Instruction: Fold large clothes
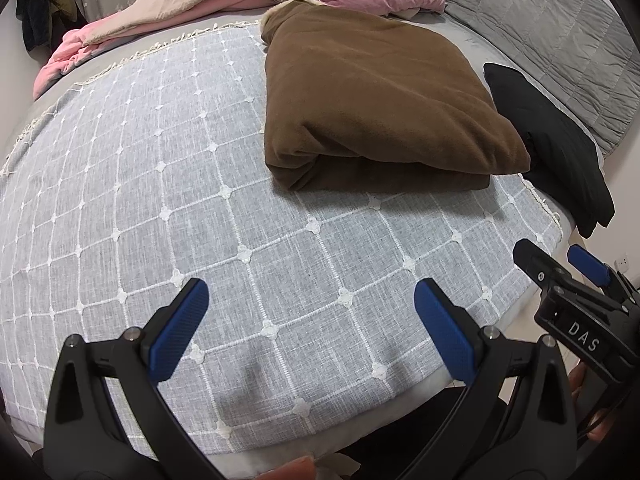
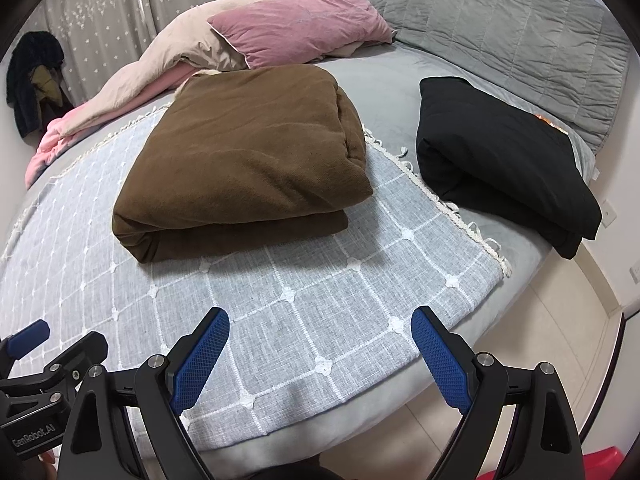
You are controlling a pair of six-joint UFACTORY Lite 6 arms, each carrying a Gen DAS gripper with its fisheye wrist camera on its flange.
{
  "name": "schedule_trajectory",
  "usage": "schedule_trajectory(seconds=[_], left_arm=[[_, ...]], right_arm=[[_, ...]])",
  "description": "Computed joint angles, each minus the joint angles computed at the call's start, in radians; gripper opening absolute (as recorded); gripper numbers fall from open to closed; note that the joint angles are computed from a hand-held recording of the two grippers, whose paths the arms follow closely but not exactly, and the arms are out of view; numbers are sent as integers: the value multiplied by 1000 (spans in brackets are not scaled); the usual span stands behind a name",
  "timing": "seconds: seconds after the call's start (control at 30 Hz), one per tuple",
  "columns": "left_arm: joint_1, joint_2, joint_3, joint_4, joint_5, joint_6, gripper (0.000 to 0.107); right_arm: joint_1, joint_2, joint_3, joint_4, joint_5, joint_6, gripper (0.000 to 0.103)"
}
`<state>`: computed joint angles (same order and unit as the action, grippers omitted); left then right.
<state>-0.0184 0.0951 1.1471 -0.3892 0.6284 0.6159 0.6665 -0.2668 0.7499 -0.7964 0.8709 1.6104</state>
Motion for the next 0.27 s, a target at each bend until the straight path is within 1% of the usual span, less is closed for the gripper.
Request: schedule_trajectory(seconds=[0.17, 0.27], left_arm=[[3, 0, -3, -7, 1, 11, 102], [4, 6, -6, 17, -19, -12, 102]], right_arm=[[-6, 9, 8, 3, -1, -8, 93], [-10, 23, 19, 4, -3, -11, 93]])
